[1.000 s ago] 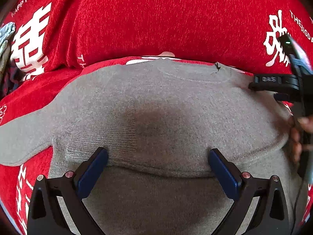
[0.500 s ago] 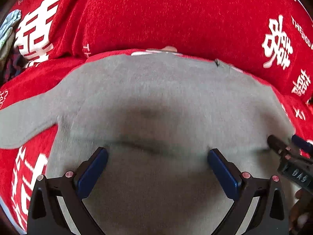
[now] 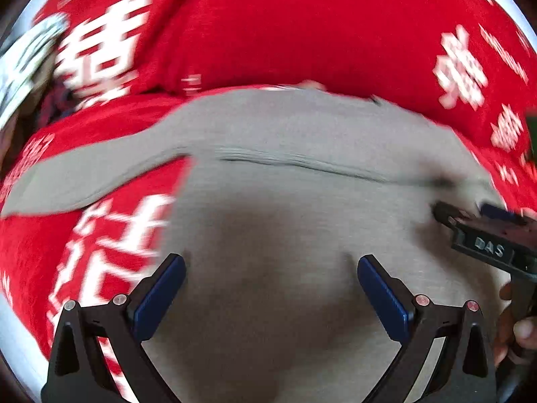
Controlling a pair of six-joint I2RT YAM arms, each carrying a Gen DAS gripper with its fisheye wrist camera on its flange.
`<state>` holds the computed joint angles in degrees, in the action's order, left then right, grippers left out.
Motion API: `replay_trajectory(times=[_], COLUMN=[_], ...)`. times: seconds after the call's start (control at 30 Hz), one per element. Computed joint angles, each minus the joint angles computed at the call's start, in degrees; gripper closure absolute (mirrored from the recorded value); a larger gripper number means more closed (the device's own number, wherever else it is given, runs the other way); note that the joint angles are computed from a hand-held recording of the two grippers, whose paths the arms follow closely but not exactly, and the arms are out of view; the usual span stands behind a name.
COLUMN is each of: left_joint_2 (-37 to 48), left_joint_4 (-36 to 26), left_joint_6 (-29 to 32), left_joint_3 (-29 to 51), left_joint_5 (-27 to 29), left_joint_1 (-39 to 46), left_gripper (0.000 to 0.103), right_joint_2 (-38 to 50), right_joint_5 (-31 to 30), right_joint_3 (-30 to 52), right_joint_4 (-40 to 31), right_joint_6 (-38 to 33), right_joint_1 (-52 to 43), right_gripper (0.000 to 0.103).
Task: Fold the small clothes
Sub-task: 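Grasp the other grey sleeve cuff with the left gripper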
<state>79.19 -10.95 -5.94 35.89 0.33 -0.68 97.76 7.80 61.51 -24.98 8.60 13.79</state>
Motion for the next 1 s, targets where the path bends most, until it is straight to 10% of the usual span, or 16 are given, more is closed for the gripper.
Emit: replay_trajectory(times=[0.4,0.77,0.8,0.9,1.0], left_joint_2=[24.9,43.6,43.8,43.0,44.6], left_joint_4=[-4.6,-10.2,-9.0,-5.8,-5.4], left_joint_6=[-3.1,-8.4,-7.9,-6.5,-6.3], left_joint_3=[23.5,50.3,50.0,47.9,48.5], left_joint_5=[14.1,13.5,13.9,17.8,24.2], left_joint_1=[46.2,48.2,48.2,49.7,51.8], left_gripper=[0.000,0.001,0.006,0.092,0.092], right_joint_2=[0.5,1.9,2.1,2.4,6.5], right_joint_5=[4.3,10.1,10.1,9.4,10.0], right_joint_3=[-1.8,1.6,2.8,5.1,11.9], right_joint_4=[5.1,1.1,0.1,0.2,-1.1], right_joint_6=[1.1,1.9,2.0,2.2,2.1], right_joint_1=[2.7,5.7,6.0,7.1,9.9], right_gripper=[0.009,0.009,0.009,0.009,0.009])
